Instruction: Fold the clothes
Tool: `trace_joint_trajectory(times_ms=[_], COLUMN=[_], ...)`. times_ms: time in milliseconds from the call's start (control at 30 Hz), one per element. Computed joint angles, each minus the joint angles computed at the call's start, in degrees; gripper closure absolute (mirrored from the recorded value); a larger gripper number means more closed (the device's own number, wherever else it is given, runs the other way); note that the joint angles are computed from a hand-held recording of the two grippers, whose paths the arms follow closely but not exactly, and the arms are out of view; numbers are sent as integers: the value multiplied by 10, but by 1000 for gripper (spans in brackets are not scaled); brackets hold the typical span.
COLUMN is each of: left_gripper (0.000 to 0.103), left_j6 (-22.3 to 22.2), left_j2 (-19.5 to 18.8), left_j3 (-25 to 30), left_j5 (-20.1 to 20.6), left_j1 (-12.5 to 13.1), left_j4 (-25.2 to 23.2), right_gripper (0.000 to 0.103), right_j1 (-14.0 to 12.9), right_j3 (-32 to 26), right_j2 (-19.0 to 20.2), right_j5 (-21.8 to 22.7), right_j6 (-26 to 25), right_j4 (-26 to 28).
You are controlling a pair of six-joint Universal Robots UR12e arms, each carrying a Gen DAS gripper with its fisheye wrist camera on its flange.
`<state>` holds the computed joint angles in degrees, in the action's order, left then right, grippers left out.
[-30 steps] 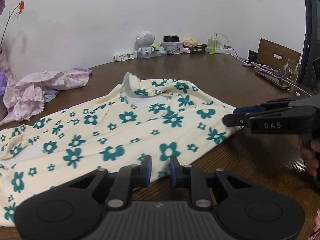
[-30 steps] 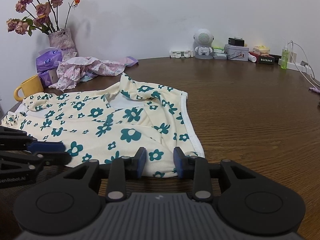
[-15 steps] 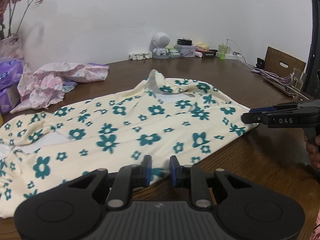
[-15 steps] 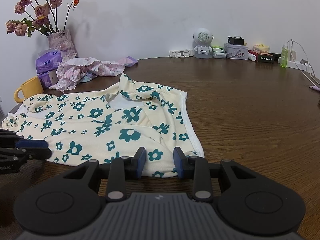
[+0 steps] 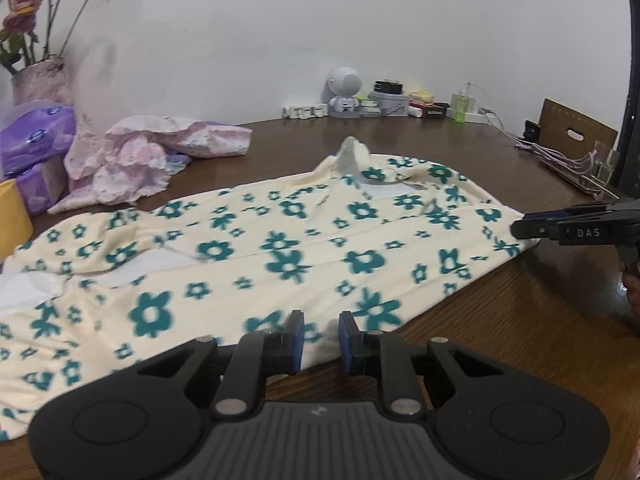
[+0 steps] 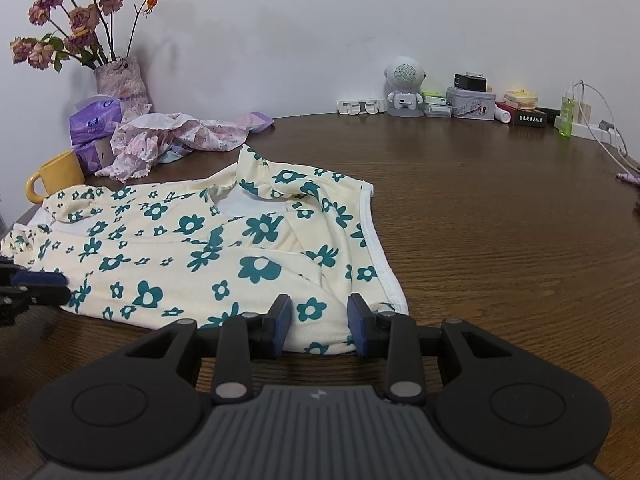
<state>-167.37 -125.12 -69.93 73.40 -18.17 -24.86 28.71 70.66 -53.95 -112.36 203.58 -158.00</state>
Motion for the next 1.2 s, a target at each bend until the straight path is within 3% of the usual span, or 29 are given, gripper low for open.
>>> trace_joint_trajectory(times_ms=[433, 500, 800, 1200], left_gripper=[84, 74, 76, 83], left_j6=[11, 16, 4, 13], left_j2=[15, 17, 25, 34], left_j3=[-22, -25, -39, -53], left_j5=[-14, -1, 19, 14], left_j1=[24, 25, 42, 62], left_j4=[1, 2, 20, 23], right_gripper=[71, 71, 70, 70], right_j1=[4, 5, 6, 6], right_j3=[-9, -11, -15, -15], right_j2=[4, 6, 7, 7], right_j5=[-14, -17, -21, -22], right_j6=[-14, -18, -24, -25], right_j4=[13, 17, 21, 22])
